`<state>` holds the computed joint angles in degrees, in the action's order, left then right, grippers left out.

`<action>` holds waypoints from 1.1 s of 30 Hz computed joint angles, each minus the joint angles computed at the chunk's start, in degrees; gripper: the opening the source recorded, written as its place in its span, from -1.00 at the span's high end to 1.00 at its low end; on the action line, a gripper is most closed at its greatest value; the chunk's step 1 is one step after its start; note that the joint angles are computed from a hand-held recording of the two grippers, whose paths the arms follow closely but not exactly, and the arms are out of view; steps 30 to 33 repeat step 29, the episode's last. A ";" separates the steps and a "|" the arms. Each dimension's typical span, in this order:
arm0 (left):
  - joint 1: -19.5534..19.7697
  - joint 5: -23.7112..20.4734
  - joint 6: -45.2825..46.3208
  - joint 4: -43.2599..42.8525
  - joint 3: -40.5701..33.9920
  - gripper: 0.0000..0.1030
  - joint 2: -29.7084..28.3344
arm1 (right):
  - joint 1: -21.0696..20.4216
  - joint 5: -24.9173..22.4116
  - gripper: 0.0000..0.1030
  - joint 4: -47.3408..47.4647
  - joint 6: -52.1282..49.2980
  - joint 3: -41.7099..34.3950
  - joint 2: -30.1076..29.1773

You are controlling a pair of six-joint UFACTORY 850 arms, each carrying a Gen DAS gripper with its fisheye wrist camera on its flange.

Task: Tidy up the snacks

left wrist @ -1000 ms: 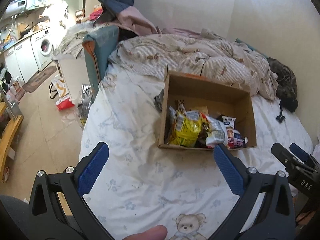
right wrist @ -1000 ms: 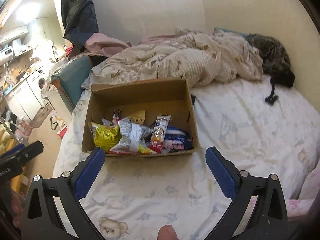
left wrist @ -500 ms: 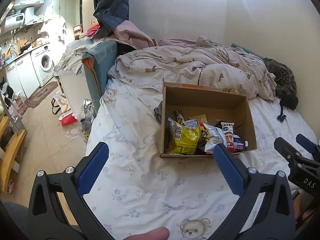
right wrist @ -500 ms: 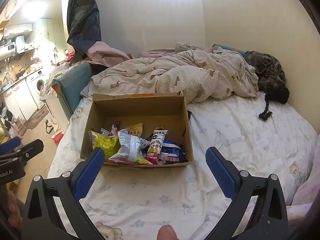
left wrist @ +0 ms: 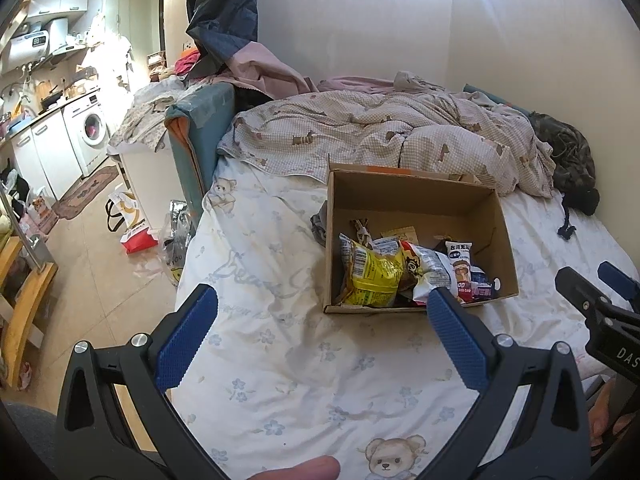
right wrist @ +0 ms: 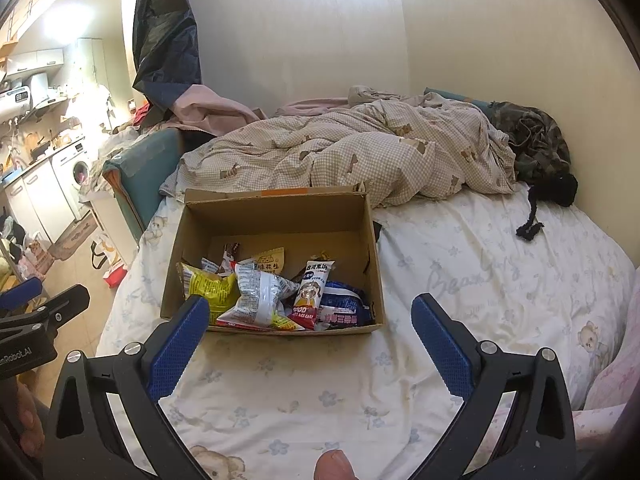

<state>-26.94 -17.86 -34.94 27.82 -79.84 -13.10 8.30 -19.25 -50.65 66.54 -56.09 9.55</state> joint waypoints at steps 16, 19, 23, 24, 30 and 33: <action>0.19 0.54 1.78 -1.75 -0.02 -1.00 -0.16 | -0.01 -0.05 -1.00 -0.37 0.18 0.20 0.22; 0.18 0.37 1.74 -1.81 -0.06 -1.00 -0.18 | -0.10 -0.06 -1.00 0.14 -0.13 0.16 0.26; 0.21 0.46 1.86 -1.86 -0.03 -1.00 -0.15 | -0.20 0.06 -1.00 0.16 -0.38 0.10 0.18; 0.23 0.51 1.97 -1.94 -0.05 -1.00 -0.17 | -0.21 0.07 -1.00 0.23 -0.47 0.10 0.18; 0.26 1.00 3.26 -3.21 0.19 -1.00 -0.07 | -0.16 0.01 -1.00 0.22 -0.41 0.09 0.20; 0.26 1.00 3.26 -3.21 0.19 -1.00 -0.07 | -0.16 0.01 -1.00 0.22 -0.41 0.09 0.20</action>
